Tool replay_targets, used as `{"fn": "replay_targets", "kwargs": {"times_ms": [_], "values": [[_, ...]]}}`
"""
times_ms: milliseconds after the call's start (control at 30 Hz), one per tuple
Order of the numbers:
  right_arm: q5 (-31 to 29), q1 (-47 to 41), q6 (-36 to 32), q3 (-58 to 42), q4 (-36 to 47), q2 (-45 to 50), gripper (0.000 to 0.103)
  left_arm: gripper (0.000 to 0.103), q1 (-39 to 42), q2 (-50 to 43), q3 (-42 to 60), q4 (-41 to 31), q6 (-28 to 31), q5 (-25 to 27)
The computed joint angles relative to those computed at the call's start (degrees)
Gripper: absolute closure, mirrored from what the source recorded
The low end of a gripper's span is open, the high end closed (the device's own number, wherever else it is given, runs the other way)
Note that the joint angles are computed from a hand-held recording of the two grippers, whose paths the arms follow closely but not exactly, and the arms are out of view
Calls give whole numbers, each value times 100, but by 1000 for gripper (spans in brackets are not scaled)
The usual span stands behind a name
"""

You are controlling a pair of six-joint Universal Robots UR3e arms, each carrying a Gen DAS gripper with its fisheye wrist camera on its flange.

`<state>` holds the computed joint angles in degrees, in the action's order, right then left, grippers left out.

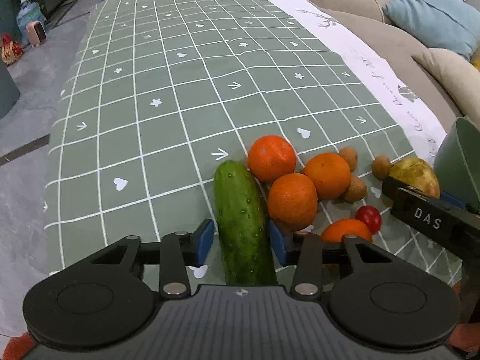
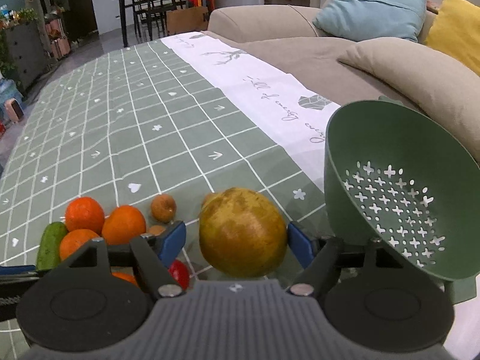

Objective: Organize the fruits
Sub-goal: 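Grasp the cucumber with the left tool while the right tool grasps the mango, then carry cucumber and mango over the green colander with both tools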

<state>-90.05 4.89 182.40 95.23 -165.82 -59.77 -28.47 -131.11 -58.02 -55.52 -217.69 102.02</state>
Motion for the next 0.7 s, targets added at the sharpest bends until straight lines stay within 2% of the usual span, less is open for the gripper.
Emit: {"fn": "replay_targets", "kwargs": {"times_ms": [67, 233, 367, 700], "values": [[-147, 48, -24, -9, -30, 10, 42, 61, 21, 52, -105, 86, -32, -62], [173, -131, -200, 243, 69, -267, 43, 63, 43, 274, -406, 292, -114, -143], [402, -209, -573, 796, -173, -739, 43, 63, -112, 540, -717, 506, -120, 55], [1307, -747, -1052, 2021, 34, -2234, 43, 64, -598, 1216, -1150, 606, -376, 554]]}}
